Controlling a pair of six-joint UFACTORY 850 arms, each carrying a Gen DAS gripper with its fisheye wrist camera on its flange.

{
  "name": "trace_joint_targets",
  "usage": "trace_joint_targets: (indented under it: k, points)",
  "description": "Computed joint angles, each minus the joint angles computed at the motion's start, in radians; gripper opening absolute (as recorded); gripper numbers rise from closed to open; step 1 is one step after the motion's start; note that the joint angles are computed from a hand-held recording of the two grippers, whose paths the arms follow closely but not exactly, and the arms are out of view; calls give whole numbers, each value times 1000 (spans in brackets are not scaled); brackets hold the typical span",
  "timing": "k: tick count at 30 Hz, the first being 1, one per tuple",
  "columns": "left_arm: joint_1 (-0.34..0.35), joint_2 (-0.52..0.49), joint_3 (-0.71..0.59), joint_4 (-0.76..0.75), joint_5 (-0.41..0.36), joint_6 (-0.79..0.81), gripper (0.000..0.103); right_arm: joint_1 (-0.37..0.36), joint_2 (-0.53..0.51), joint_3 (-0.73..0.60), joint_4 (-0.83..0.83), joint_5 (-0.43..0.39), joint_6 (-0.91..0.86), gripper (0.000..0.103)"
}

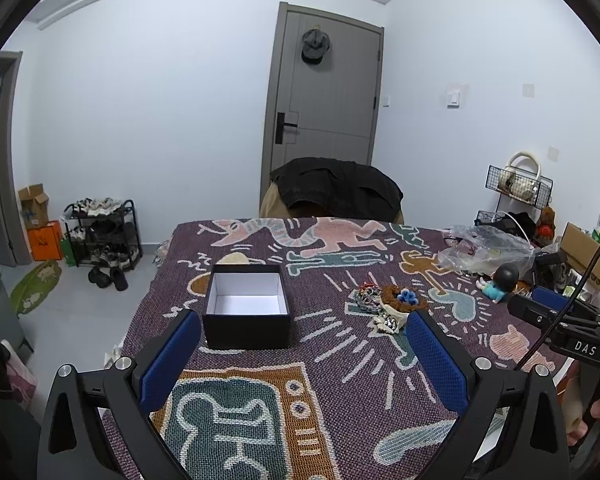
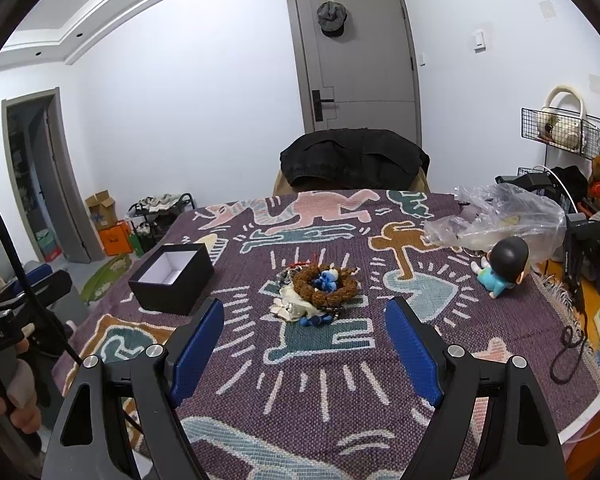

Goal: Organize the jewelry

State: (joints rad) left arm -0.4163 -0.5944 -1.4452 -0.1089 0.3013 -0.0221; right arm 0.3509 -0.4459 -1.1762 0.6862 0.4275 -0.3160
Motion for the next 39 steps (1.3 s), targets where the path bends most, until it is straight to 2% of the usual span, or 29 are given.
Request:
trace_joint_targets:
  k: [6, 15, 19, 26, 31, 39]
  points:
    - [9, 17, 28, 33, 15, -38, 103, -2, 3, 1, 5, 0, -5, 83]
    - [19, 15, 26, 158, 5, -183, 103, -1, 6, 3, 30, 10, -30, 83]
    - [28, 17, 30, 280, 17, -311, 103, -1, 5, 2, 32, 11, -33, 83]
    - [26, 16, 26, 240, 23, -268, 103, -3, 5, 2, 33, 8, -36, 83]
    - [18, 17, 32, 149, 31, -167, 103, -2, 2, 0, 42, 8, -44, 83]
    - [14, 16, 35, 121, 41, -125, 103, -1, 1, -2, 54, 7, -50, 83]
